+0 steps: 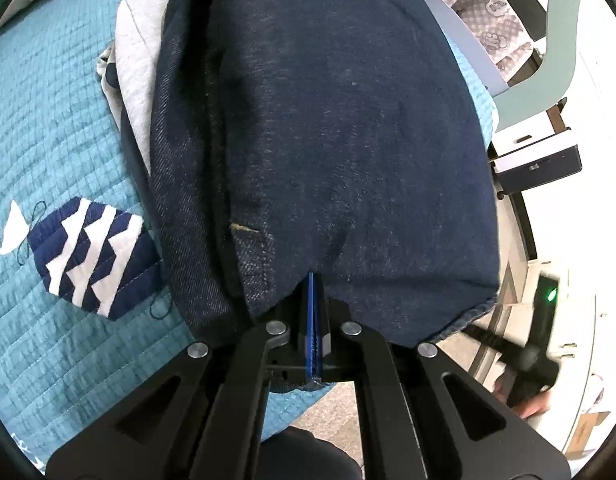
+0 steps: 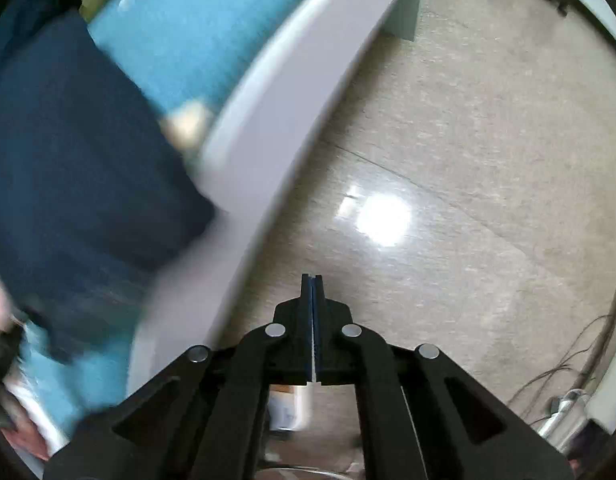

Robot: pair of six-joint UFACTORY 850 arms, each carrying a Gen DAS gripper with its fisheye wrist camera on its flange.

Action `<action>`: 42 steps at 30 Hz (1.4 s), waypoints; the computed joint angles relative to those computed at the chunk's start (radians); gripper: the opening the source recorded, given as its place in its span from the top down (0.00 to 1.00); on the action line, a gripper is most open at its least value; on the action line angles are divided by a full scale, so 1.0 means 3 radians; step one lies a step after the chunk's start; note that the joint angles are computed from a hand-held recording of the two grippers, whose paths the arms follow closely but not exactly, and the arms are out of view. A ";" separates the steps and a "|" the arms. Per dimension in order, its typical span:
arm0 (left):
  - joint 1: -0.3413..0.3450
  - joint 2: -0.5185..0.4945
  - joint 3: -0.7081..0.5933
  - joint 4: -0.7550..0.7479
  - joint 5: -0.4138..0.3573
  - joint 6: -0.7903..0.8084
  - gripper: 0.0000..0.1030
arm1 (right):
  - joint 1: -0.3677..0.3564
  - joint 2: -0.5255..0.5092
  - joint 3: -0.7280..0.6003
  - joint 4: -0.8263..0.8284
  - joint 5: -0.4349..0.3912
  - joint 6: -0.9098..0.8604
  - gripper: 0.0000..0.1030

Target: Fold large clothes

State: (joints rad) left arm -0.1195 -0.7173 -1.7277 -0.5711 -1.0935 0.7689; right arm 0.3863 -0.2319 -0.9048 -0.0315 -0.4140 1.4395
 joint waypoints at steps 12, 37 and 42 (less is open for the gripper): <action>-0.0017 0.0060 -0.0043 -0.0038 -0.0263 -0.0123 0.97 | 0.0125 0.0272 -0.0404 -0.1960 0.0103 0.1465 0.99; -0.0057 -0.0867 -0.1848 -0.0057 -0.0588 -0.0813 0.97 | -0.0199 -0.0474 -0.1867 -0.1295 -0.0426 -0.0260 0.96; 0.0069 -0.1160 -0.1924 -0.0481 -0.0694 -0.0878 0.98 | -0.0470 -0.1293 -0.2603 -0.0138 -0.0580 -0.1552 0.96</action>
State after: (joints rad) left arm -0.0989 -1.0652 -2.3049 -0.7154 -1.3018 0.5054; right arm 0.2454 -0.6198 -1.6858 -0.0729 -0.5881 0.9741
